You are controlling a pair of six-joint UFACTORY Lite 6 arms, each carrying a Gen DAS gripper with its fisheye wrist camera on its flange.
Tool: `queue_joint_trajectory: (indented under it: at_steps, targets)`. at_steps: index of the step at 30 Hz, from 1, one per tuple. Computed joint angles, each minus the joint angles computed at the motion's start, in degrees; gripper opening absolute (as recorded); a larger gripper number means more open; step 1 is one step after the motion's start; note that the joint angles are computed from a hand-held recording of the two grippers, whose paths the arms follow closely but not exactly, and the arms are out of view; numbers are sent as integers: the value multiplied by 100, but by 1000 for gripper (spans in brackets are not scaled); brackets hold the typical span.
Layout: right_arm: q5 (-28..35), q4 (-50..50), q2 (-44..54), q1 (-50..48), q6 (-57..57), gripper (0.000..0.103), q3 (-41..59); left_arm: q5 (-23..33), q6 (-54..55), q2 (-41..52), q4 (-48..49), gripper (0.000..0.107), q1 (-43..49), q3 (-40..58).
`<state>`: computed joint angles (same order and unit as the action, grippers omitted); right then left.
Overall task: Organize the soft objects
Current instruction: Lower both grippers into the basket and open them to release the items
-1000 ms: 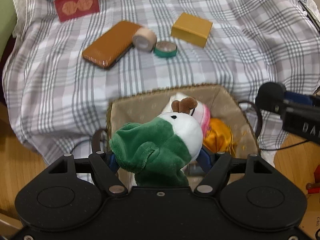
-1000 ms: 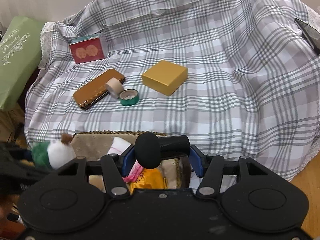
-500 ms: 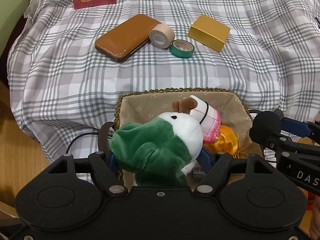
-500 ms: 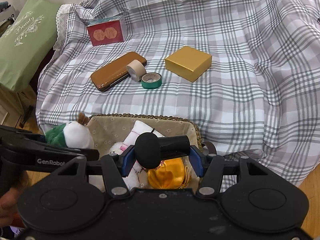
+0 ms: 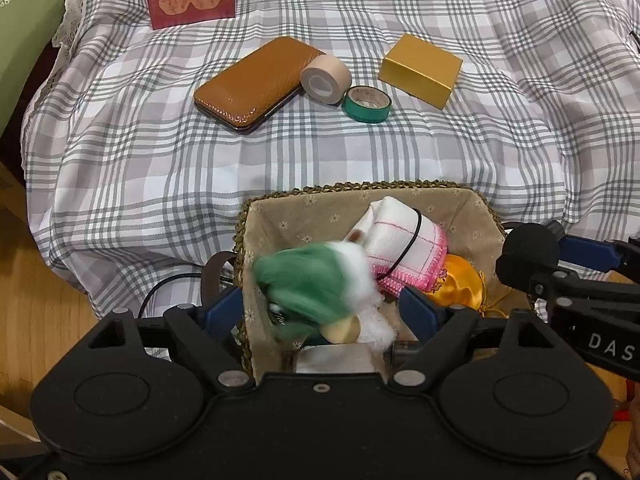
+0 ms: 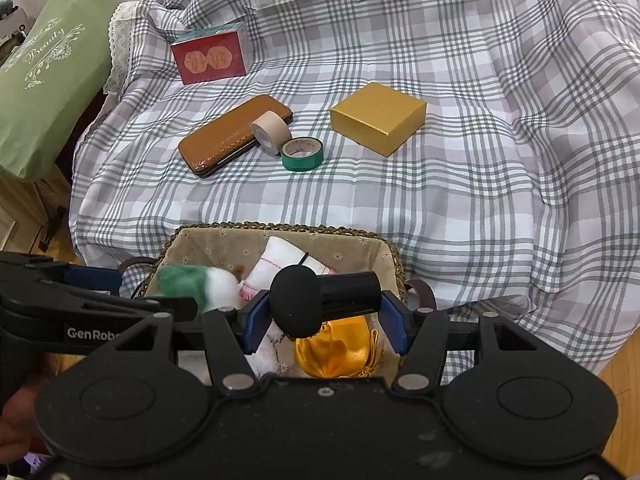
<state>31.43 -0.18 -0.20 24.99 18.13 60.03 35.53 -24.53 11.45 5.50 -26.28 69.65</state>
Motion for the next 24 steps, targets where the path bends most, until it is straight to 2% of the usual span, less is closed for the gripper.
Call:
queue_joint_trajectory:
  at_steps: [5, 11, 24]
  targets:
    - [13, 155, -32, -10, -199, 58, -2, 69, -240, 51, 250, 82, -90, 49]
    - [-37, 235, -91, -6, -301, 65, -32, 129, -458, 26, 505, 82, -148, -8]
    - [21, 95, 26, -21, -100, 68, -13, 192, -461, 50, 412, 82, -181, -24]
